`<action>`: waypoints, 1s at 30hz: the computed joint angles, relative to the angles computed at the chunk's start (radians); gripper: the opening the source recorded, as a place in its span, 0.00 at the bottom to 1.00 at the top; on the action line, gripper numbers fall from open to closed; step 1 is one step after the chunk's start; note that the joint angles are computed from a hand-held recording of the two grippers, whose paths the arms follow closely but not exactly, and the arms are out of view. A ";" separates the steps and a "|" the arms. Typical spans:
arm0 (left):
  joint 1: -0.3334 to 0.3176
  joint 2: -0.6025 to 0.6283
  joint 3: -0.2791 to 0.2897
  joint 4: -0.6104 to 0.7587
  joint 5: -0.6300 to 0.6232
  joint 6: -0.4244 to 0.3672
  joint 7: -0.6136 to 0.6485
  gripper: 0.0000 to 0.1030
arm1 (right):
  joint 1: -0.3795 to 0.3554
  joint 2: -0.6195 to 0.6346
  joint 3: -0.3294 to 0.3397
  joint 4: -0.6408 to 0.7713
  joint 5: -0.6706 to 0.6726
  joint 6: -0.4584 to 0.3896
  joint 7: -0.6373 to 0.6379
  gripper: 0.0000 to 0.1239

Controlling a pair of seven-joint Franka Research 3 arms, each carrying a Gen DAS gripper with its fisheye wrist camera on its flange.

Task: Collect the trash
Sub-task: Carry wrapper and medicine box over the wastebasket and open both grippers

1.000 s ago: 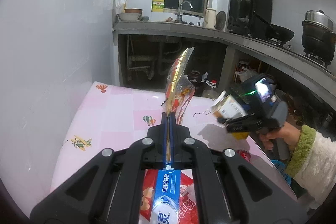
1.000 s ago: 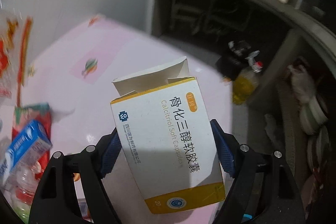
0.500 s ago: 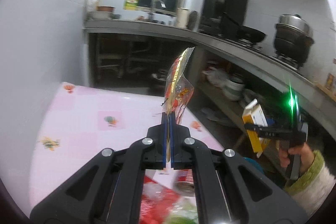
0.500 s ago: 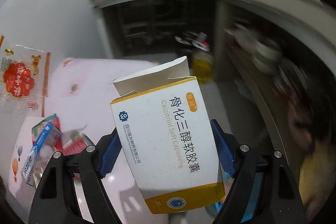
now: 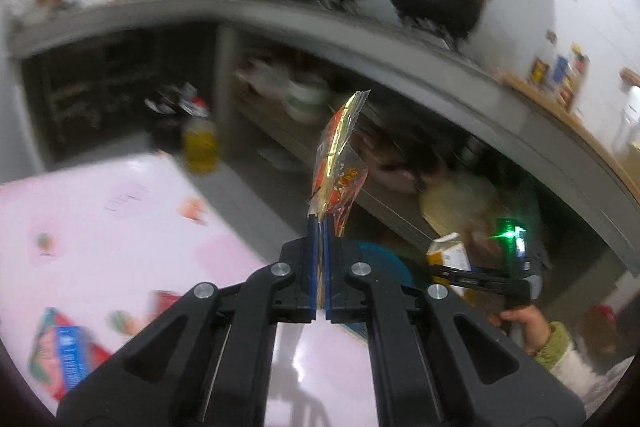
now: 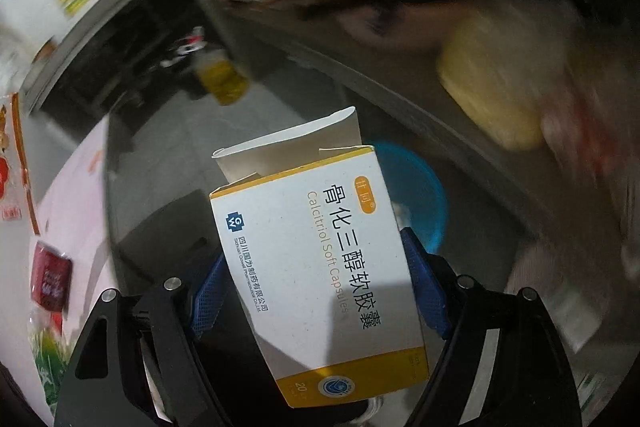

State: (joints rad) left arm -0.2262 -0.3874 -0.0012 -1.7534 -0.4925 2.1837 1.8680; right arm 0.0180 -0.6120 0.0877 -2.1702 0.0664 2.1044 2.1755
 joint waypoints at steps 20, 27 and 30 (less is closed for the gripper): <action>-0.101 0.818 -0.307 0.626 0.202 -0.399 -0.405 0.01 | -0.090 -0.185 -0.101 -0.375 0.170 0.058 0.025 0.62; -0.174 1.000 -0.295 0.764 0.328 -0.381 -0.536 0.42 | -0.101 -0.182 -0.105 -0.392 0.190 0.029 0.001 0.62; -0.175 1.049 -0.300 0.840 0.342 -0.427 -0.556 0.42 | -0.105 -0.173 -0.098 -0.389 0.183 0.031 -0.007 0.62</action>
